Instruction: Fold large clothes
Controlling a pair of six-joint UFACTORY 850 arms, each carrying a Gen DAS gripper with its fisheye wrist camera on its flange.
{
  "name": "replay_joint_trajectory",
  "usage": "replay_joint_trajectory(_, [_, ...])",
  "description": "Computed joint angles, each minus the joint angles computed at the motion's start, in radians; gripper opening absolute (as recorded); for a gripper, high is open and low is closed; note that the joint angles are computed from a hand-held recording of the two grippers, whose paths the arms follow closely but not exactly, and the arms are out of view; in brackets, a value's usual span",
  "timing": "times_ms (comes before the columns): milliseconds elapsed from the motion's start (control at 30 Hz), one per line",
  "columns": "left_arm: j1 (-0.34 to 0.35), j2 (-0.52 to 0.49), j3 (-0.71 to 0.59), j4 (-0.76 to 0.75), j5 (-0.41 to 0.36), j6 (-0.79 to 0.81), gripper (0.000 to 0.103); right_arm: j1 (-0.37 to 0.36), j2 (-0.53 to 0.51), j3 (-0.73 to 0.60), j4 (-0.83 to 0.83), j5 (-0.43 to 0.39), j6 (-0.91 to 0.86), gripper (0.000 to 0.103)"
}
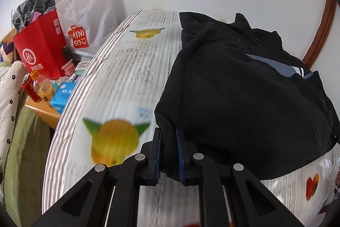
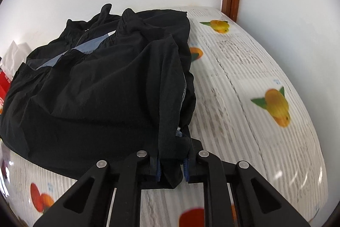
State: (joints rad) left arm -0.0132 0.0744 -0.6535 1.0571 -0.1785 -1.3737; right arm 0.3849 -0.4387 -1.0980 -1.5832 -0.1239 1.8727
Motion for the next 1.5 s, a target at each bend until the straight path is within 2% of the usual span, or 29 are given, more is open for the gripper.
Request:
replay_joint_trajectory(200, [-0.03, 0.094, 0.087, -0.015, -0.019, -0.008, 0.013, 0.005, 0.056, 0.082, -0.169, -0.011, 0.174, 0.015])
replay_joint_trajectory(300, [-0.042, 0.136, 0.123, -0.048, -0.023, 0.022, 0.013, 0.007, 0.082, 0.117, -0.182, -0.02, 0.185, 0.015])
replay_joint_trajectory(467, [-0.054, 0.179, 0.154, -0.174, -0.03, 0.142, 0.014, 0.008, 0.119, 0.157, -0.106, -0.03, 0.109, 0.015])
replay_joint_trajectory(567, [-0.068, 0.199, 0.154, -0.198, -0.066, 0.166, 0.017, 0.019, 0.127, 0.16, 0.023, -0.067, -0.018, 0.025])
replay_joint_trajectory(633, [-0.061, 0.22, 0.15, -0.269, -0.069, 0.236, 0.024, 0.027, 0.142, 0.16, 0.061, -0.109, -0.069, 0.033])
replay_joint_trajectory(667, [-0.062, 0.232, 0.148, -0.288, -0.072, 0.253, 0.027, 0.035, 0.157, 0.171, 0.053, -0.122, -0.061, 0.034])
replay_joint_trajectory(733, [-0.059, 0.248, 0.136, -0.298, -0.069, 0.276, 0.041, 0.047, 0.19, 0.183, 0.014, -0.157, -0.028, 0.041])
replay_joint_trajectory(800, [-0.066, 0.25, 0.117, -0.248, -0.066, 0.246, 0.046, 0.053, 0.212, 0.184, -0.034, -0.154, 0.004, 0.045])
replay_joint_trajectory(900, [-0.076, 0.234, 0.081, -0.197, -0.057, 0.209, 0.049, 0.062, 0.216, 0.16, -0.118, -0.16, 0.048, 0.054])
replay_joint_trajectory(1000, [-0.08, 0.199, 0.036, -0.245, -0.031, 0.261, 0.05, 0.07, 0.191, 0.108, -0.149, -0.143, 0.056, 0.057])
replay_joint_trajectory(1167, [-0.076, 0.107, -0.053, -0.336, -0.006, 0.374, 0.05, 0.078, 0.089, -0.05, 0.045, -0.121, -0.18, 0.057])
replay_joint_trajectory(1367, [-0.049, -0.037, -0.173, -0.467, 0.012, 0.531, 0.05, 0.055, -0.068, -0.262, 0.452, -0.114, -0.616, 0.057])
replay_joint_trajectory(1500, [-0.018, -0.132, -0.247, -0.665, 0.015, 0.75, 0.05, 0.039, -0.161, -0.374, 0.693, -0.129, -0.871, 0.057])
